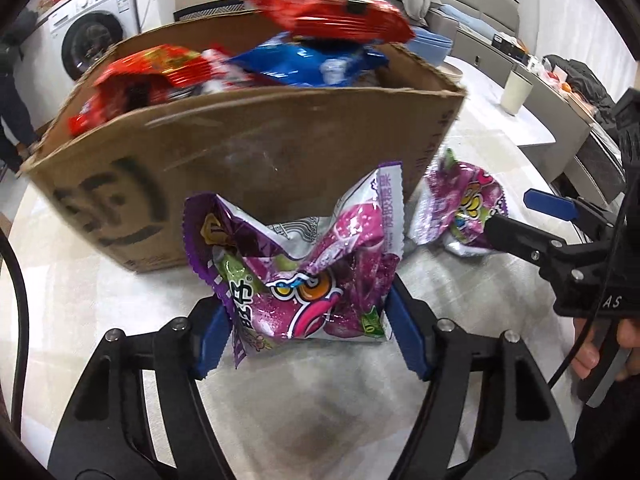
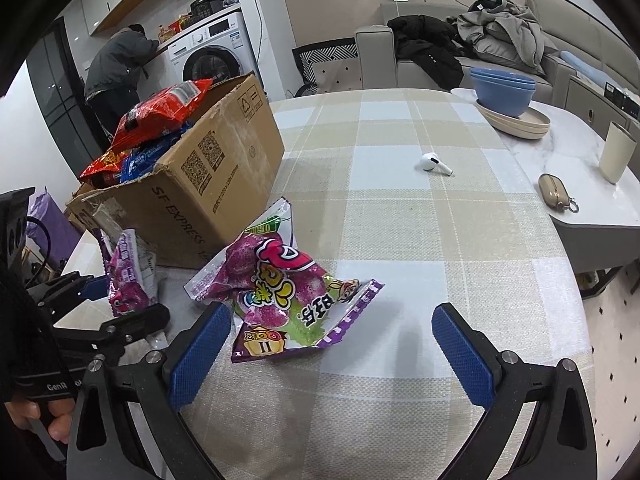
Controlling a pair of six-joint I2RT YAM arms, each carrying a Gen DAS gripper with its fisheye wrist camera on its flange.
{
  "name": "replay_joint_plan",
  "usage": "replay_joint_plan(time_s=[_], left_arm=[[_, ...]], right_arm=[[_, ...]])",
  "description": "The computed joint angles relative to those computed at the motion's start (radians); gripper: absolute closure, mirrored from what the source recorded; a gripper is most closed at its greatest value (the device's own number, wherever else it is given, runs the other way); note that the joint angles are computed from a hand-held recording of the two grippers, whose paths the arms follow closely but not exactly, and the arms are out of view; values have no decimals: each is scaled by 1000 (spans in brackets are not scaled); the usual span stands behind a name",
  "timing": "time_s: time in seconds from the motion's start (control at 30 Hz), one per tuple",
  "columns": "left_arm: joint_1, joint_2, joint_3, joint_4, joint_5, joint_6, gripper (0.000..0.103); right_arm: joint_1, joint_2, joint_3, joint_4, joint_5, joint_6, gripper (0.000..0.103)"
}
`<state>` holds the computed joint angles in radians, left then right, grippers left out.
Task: Organize snacks
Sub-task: 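Grasp a purple candy bag with the left gripper while the right gripper grasps another, then lift both purple candy bags and carry them over the SF box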
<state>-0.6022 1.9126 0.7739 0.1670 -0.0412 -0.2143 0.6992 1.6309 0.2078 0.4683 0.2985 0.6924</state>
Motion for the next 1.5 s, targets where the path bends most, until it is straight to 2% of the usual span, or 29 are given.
replay_joint_plan(time_s=[0.27,0.5,0.73,0.83,0.9,0.97,1.0,1.1,1.17,1.5], left_arm=[[66,-35,-43,12,15,13,35],[82,-14,-10,0,15,12,35],[78,32,28,-2,16,3,35],[85,14,3,9,23,8,35],[81,13,10,3,22,3,35],[96,13,-4,23,28,7,35],[103,9,-14,30,32,9,35],[138,-44,-82,50,51,25,35],[145,-46,-90,57,57,24,35],[127,-54,-103,69,54,12,35]], right_arm=[[31,93,76,-17,-7,-20,1],[51,184,183,-109,15,-55,1],[45,226,240,-150,16,-93,1],[54,245,257,-149,29,-95,1],[63,248,263,-147,42,-86,6],[75,244,261,-138,54,-83,17],[85,239,263,-147,61,-74,17],[99,231,255,-143,75,-64,27],[106,219,244,-142,90,-51,41],[115,183,185,-104,82,-28,44]])
